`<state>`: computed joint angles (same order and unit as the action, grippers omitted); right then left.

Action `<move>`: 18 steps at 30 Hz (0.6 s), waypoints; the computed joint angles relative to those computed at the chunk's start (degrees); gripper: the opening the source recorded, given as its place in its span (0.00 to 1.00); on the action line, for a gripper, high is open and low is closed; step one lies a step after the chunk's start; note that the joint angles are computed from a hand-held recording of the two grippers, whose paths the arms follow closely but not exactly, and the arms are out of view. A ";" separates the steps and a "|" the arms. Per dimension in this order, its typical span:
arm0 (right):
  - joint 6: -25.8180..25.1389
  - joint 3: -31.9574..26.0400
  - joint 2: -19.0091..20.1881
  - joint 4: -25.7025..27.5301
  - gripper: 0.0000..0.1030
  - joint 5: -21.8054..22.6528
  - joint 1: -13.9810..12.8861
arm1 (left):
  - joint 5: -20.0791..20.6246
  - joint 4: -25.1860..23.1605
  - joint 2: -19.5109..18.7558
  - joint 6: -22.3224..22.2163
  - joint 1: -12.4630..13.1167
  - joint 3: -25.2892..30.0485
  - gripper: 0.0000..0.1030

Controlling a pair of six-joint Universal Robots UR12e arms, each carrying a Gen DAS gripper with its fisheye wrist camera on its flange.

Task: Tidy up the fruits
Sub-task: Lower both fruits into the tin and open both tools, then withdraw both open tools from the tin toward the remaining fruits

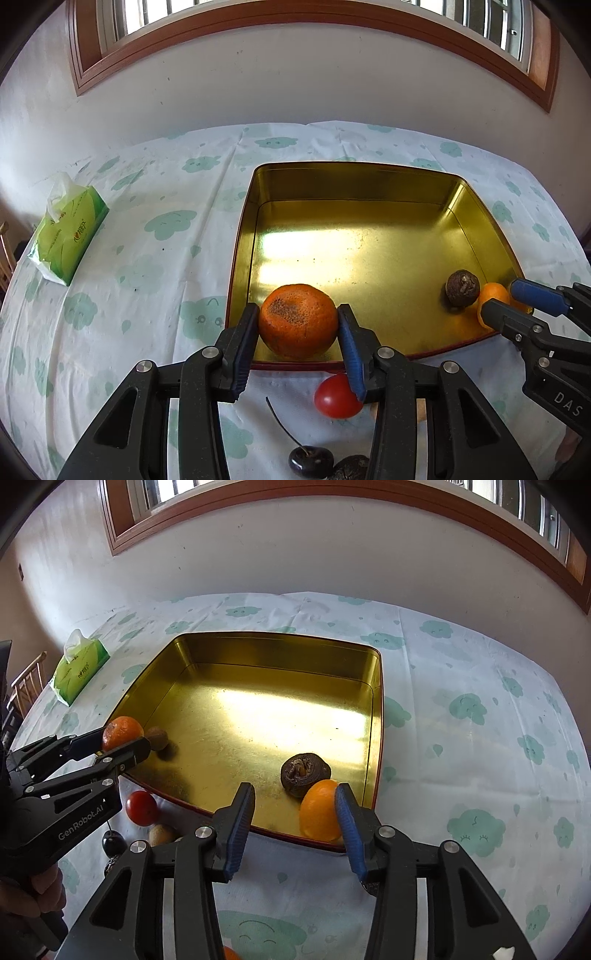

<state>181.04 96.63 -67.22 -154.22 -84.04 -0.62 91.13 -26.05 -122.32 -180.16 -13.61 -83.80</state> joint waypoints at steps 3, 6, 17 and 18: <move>0.50 1.13 -1.07 -1.07 0.41 0.25 -0.01 | -0.19 1.91 1.20 0.29 -0.06 -1.64 0.43; 0.94 2.52 -2.33 -2.28 0.41 0.33 0.03 | -0.55 4.09 2.75 0.47 -0.04 -3.74 0.43; 2.14 10.13 -7.79 -6.09 0.41 0.52 -0.22 | -0.96 9.25 8.56 -0.37 0.39 -12.90 0.43; 2.20 10.89 -8.24 -6.29 0.41 0.60 -0.28 | -1.11 9.46 9.06 -0.56 0.40 -13.81 0.43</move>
<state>183.24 107.52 -75.46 -160.51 -83.44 -0.90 90.02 -16.59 -113.25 -180.72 -13.21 -97.61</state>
